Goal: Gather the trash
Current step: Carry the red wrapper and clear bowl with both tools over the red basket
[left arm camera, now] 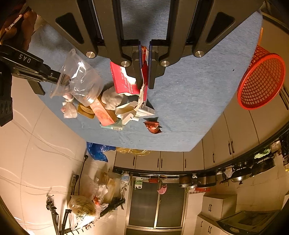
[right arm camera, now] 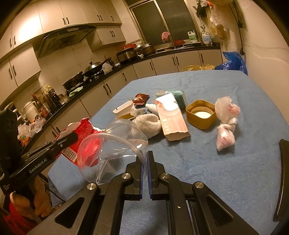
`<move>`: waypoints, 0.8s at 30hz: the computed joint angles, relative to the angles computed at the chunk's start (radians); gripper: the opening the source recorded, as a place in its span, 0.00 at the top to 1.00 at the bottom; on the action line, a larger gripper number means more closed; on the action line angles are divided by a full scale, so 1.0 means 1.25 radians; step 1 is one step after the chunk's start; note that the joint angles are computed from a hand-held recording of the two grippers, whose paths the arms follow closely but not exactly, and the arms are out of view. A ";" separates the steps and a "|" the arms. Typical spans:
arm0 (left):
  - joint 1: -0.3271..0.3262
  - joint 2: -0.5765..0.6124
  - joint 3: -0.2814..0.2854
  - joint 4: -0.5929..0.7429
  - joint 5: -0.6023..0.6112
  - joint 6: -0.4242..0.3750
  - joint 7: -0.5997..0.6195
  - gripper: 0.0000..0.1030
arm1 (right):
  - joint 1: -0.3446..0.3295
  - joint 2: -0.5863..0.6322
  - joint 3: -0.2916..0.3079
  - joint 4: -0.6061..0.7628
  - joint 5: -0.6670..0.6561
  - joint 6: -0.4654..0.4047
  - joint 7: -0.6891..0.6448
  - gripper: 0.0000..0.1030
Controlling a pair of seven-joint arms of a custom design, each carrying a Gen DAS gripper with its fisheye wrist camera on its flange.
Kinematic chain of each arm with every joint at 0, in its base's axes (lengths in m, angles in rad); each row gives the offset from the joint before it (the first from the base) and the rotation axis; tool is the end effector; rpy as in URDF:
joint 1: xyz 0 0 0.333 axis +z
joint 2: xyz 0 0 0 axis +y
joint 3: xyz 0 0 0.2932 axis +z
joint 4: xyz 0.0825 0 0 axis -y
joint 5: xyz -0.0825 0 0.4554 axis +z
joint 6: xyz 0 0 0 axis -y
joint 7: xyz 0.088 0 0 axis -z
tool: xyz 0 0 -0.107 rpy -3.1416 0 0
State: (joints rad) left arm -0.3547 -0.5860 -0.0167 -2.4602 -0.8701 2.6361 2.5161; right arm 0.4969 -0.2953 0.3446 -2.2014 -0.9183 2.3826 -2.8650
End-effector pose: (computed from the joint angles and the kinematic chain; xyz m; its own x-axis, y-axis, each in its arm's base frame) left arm 0.4733 -0.1642 0.5405 -0.6839 -0.7228 0.0995 -0.4672 0.3292 -0.8206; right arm 0.3872 0.4349 0.5049 -0.2580 -0.9068 -0.3334 -0.5257 0.4213 -0.7390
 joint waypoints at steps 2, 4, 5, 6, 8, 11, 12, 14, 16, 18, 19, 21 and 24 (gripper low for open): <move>0.001 0.005 0.002 0.002 -0.002 0.001 0.002 0.96 | -0.001 0.006 -0.002 0.006 -0.002 0.003 -0.006 0.95; 0.003 0.013 0.004 0.009 -0.002 0.001 0.000 0.96 | -0.002 0.015 -0.003 0.017 -0.004 0.005 -0.010 0.95; 0.006 0.016 0.005 0.012 -0.002 -0.001 -0.001 0.96 | -0.002 0.022 -0.004 0.024 -0.007 0.009 -0.012 0.95; 0.007 0.019 0.006 0.015 -0.004 -0.001 -0.002 0.96 | -0.001 0.025 -0.006 0.027 -0.007 0.010 -0.015 0.95; 0.011 0.024 0.009 0.022 -0.009 0.002 0.000 0.96 | 0.000 0.039 -0.008 0.042 -0.010 0.010 -0.027 0.95; 0.019 0.027 0.013 0.030 -0.016 0.004 -0.001 0.96 | 0.003 0.056 -0.015 0.061 -0.013 0.027 -0.043 0.95; 0.023 0.030 0.015 0.034 -0.018 0.006 -0.003 0.96 | 0.004 0.060 -0.017 0.068 -0.014 0.027 -0.049 0.95; 0.031 0.033 0.017 0.040 -0.020 0.011 -0.008 0.96 | 0.007 0.084 -0.019 0.099 -0.023 0.028 -0.075 0.95; 0.042 0.039 0.017 0.048 -0.017 0.017 -0.016 0.95 | 0.009 0.103 -0.026 0.121 -0.035 0.039 -0.087 0.95; 0.057 0.045 0.021 0.058 -0.011 0.023 -0.027 0.96 | 0.010 0.131 -0.036 0.153 -0.049 0.064 -0.095 0.95; 0.062 0.049 0.024 0.064 -0.009 0.022 -0.029 0.96 | 0.012 0.144 -0.042 0.167 -0.051 0.075 -0.102 0.95; 0.077 0.057 0.029 0.077 -0.006 0.029 -0.039 0.95 | 0.018 0.181 -0.053 0.206 -0.050 0.089 -0.127 0.95; 0.103 0.077 0.037 0.100 0.000 0.047 -0.058 0.95 | 0.033 0.248 -0.076 0.278 -0.026 0.120 -0.178 0.95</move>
State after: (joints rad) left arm -0.2261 -0.4898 0.0293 -2.3347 -0.8703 2.6947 2.4438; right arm 0.5386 0.0151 0.2502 -1.8535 -0.9504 2.5321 -3.0869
